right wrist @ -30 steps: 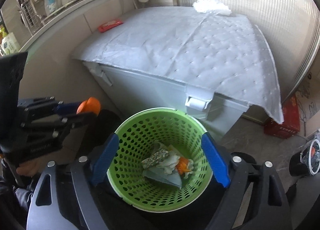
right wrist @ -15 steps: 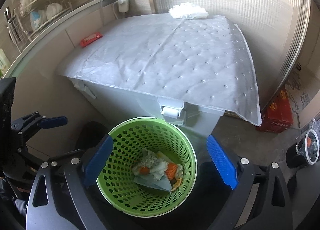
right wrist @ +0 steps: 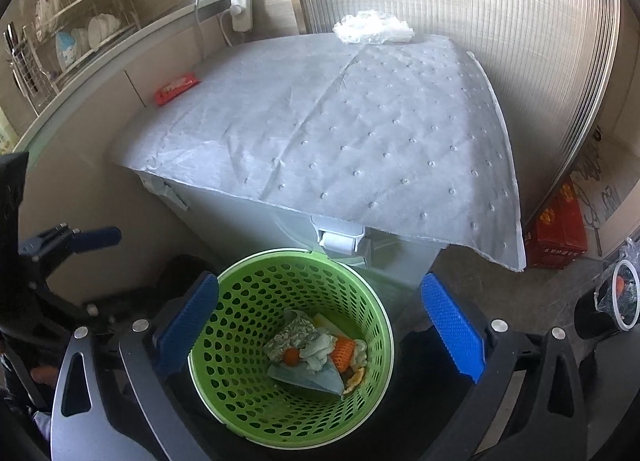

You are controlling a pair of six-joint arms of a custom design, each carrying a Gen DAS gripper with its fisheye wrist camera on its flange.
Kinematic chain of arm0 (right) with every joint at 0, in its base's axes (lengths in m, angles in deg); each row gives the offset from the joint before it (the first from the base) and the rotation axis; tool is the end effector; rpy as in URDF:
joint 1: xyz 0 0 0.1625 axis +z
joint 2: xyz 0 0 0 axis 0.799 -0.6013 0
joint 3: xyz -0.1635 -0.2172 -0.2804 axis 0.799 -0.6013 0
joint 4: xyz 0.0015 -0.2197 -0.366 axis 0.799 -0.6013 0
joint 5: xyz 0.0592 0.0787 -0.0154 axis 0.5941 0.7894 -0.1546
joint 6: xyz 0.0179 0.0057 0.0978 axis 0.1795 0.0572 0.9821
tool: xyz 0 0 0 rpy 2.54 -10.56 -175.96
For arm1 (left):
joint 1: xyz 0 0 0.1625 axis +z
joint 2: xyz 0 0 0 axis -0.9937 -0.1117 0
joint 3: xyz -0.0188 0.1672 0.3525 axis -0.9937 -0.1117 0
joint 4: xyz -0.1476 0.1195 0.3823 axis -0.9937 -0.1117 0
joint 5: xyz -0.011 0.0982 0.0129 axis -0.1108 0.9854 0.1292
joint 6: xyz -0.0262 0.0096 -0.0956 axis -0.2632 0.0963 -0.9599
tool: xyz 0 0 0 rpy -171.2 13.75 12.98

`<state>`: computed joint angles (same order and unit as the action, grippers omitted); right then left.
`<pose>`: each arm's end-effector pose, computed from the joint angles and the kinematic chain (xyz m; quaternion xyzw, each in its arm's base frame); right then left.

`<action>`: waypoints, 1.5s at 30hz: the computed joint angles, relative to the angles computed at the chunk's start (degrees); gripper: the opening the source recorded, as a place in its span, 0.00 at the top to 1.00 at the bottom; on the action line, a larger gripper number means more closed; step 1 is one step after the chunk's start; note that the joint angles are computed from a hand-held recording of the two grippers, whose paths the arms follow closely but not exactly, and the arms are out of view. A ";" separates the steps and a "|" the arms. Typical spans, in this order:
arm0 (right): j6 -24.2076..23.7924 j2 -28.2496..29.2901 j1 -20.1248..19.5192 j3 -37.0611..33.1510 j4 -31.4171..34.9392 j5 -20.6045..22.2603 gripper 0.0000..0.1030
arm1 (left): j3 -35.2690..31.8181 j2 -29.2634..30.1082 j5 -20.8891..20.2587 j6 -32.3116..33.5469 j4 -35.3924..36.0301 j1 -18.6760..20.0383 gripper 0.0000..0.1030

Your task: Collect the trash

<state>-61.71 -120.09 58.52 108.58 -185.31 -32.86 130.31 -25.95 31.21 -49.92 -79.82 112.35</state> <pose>0.2584 -0.4129 0.1775 0.2886 -0.9053 0.2195 0.2213 -0.2598 -0.3760 0.2315 0.1115 0.9061 -0.2524 0.3206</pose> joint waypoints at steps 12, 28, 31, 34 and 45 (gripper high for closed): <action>0.18 4.78 -0.67 -5.35 1.17 -0.20 0.02 | -8.03 -0.04 10.00 -9.98 8.98 7.35 0.07; -6.72 20.79 1.11 -28.09 0.57 2.91 0.02 | -30.97 11.87 18.78 -22.38 14.57 24.44 0.07; -7.20 23.58 0.89 -32.82 1.66 3.68 0.02 | -34.87 14.62 19.35 -23.13 15.48 26.56 0.07; -7.78 26.33 0.75 -37.14 2.23 4.00 0.02 | -38.89 17.46 19.27 -24.50 17.58 28.60 0.07; -7.03 34.30 -0.15 -50.79 6.27 3.85 0.02 | -44.86 21.36 19.21 -29.32 22.19 31.25 0.07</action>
